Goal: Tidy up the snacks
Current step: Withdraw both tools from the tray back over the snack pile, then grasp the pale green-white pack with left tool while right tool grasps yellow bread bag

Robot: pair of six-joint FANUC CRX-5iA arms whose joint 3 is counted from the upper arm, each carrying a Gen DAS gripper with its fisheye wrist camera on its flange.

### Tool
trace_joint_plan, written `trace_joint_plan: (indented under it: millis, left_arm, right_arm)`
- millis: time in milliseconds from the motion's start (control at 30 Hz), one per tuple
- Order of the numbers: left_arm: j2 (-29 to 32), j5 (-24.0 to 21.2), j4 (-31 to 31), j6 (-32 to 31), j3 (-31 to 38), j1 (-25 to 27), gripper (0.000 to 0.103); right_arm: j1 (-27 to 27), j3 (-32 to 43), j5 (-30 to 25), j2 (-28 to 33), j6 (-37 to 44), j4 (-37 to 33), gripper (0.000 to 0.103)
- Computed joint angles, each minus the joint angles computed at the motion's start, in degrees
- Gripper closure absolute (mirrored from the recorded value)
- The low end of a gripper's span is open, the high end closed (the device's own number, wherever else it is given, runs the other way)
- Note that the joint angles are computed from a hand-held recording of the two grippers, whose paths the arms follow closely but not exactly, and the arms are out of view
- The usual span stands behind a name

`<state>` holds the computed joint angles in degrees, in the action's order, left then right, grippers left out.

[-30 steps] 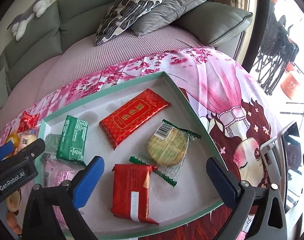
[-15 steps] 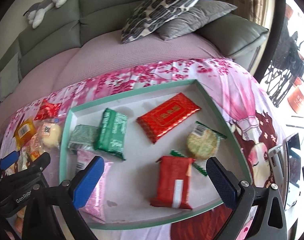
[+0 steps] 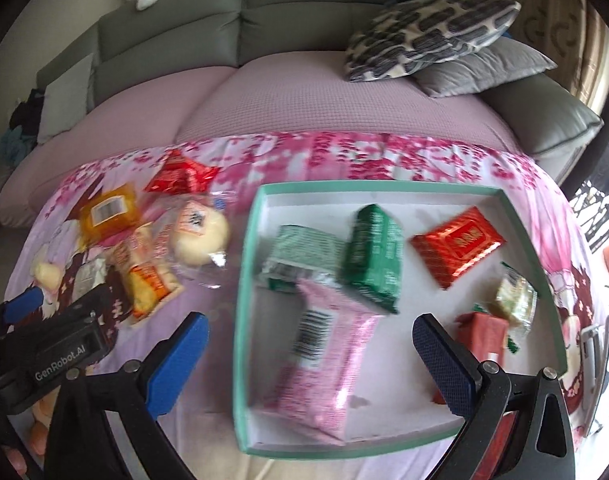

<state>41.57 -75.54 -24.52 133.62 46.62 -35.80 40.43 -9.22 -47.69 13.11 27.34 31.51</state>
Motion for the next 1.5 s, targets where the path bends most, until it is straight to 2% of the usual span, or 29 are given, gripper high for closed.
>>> trace_joint_plan:
  millis: [367,600,767,967,1033,1167,1367,1500]
  left_arm:
    - [-7.08,3.2,-0.01,5.13,-11.72,3.66,0.008]
    - [-9.46,5.36,1.22,6.74,-16.21,5.75,0.008]
    - [-9.84,7.92,3.36,5.34,-17.93,6.84,0.008]
    - [-8.81,9.78,5.29,5.27,-17.66,7.94,0.008]
    - [-7.93,10.88,7.04,3.94,-17.41,8.35,0.008]
    - [-5.76,12.22,10.05,1.9,-15.93,8.98,0.008]
    - [-3.42,11.71,10.4,0.84,-12.36,9.17,0.008]
    - [-2.87,12.93,11.31,0.19,-11.84,9.89,0.008]
  right_arm:
    - [4.01,4.23,0.63,4.25,2.81,-0.99,0.0]
    - [5.23,6.05,1.88,6.21,4.84,-2.86,0.0]
    - [5.4,5.93,3.1,6.83,4.61,-1.98,0.001]
    - [4.75,6.24,4.9,7.44,4.96,-2.27,0.007]
    - [4.47,6.38,5.32,7.47,4.99,-2.67,0.014]
    - [3.2,9.2,5.22,8.86,8.21,-5.51,0.02]
    - [2.16,13.3,5.53,10.99,13.21,-7.0,0.029]
    - [1.74,15.18,5.34,12.28,15.9,-8.39,0.033]
